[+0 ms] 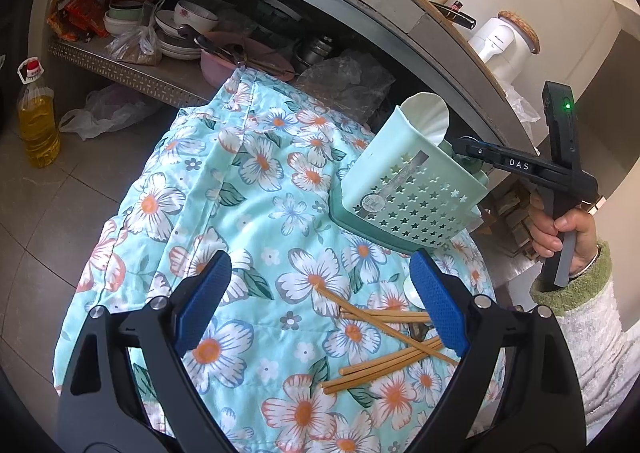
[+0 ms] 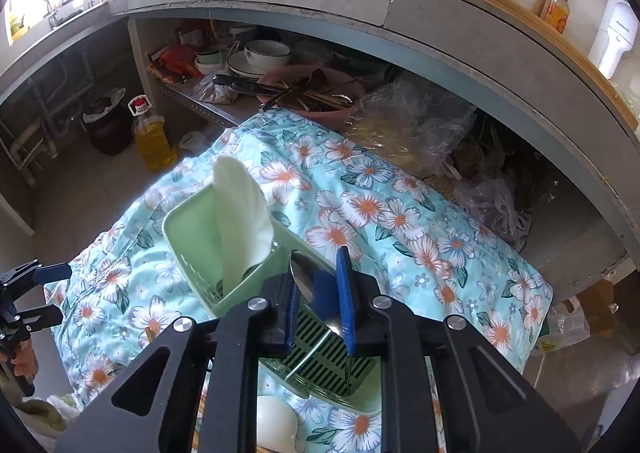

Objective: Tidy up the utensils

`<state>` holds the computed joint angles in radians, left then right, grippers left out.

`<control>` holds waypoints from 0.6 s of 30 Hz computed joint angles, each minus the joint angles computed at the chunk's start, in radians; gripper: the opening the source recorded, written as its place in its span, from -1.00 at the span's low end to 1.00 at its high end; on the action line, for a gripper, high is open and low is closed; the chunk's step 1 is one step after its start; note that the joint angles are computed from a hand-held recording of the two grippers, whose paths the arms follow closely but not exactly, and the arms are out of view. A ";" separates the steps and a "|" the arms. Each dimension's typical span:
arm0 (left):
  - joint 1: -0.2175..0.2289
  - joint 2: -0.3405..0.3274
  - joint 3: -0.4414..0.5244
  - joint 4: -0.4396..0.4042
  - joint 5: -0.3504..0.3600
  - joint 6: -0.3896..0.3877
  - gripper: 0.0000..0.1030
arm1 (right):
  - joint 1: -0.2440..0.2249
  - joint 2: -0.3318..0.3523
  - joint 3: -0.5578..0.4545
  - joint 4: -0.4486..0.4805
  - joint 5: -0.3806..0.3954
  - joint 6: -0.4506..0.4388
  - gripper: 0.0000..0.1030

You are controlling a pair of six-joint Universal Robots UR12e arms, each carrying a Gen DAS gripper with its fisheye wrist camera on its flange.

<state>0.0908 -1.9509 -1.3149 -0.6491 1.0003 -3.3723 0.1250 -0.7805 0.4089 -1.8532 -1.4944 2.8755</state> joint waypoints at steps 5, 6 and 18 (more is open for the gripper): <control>0.000 0.000 0.000 0.000 0.000 -0.002 0.68 | -0.002 -0.081 0.160 -0.156 -0.033 0.025 -0.75; 0.000 0.001 0.000 -0.001 0.001 -0.001 0.68 | -0.004 -0.096 0.190 -0.187 -0.037 0.030 -0.78; -0.004 -0.002 0.007 -0.013 -0.004 0.004 0.68 | -0.052 -0.185 0.360 -0.315 0.034 0.203 -0.83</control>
<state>0.0869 -1.9530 -1.3081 -0.6623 0.9965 -3.3687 0.0734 -0.9658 0.7687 -2.1680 -1.4600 3.0787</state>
